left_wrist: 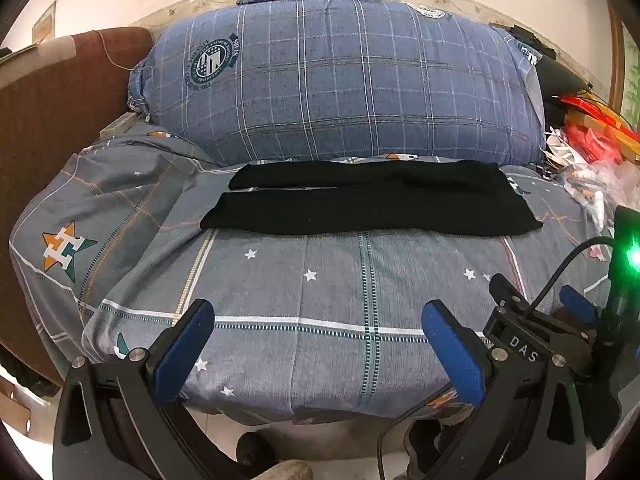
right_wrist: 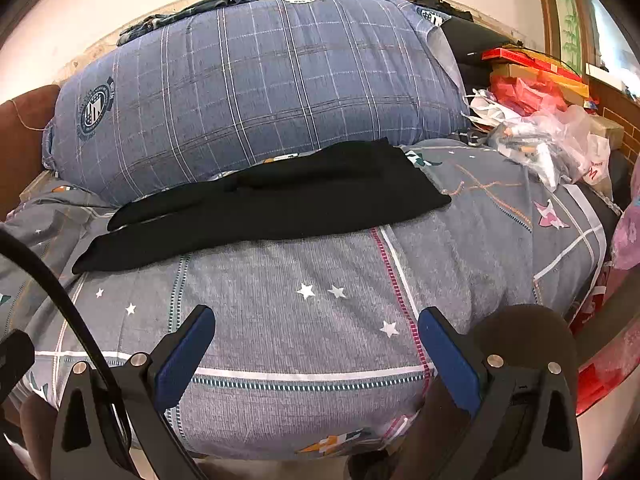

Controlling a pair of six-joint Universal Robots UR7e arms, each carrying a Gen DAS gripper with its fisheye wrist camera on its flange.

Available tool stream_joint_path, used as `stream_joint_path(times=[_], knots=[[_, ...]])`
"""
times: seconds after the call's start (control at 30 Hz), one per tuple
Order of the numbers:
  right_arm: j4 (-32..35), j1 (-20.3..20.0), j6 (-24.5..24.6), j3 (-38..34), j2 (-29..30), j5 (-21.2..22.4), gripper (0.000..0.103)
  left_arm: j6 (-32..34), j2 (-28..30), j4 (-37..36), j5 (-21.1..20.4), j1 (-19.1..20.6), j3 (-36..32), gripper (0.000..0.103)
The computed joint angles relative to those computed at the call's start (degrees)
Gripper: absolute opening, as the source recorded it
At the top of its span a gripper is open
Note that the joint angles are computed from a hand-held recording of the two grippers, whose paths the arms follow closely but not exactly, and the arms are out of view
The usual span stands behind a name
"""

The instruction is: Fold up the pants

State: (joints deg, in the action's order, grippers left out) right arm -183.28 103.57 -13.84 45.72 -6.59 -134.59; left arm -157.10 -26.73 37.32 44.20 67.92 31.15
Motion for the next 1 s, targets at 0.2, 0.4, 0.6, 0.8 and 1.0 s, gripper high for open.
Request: stream_joint_path(times=[0.2,0.4,0.6,0.8,1.0], knots=[[0.2,-0.1,0.3,0.1,0.2,-0.1,0.103,-0.3,0.1,0.5,0.0,-0.1,0.2,0.103],[1.0,0.0,0.7,-0.3,0.2,-0.2,0.103,0.2,-4.0,-2.5,2.4,-0.7,8.4,0.103],[1.6,0.0,0.6,-0.6,0.4,-0.2,0.103,1.5,-5.6,0.5,9.9,-0.5,10.8,0.103],[2.9,-0.1,1.1,-1.2,0.8,-0.1,0.103,1.1,-1.8,8.4,11.9,0.2,4.4,0.103],[4.6,-0.3,1.2,-2.6,1.7,-0.1,0.103,-3.6,0.1,12.9,16.2,2.4,-2.5,0.101]])
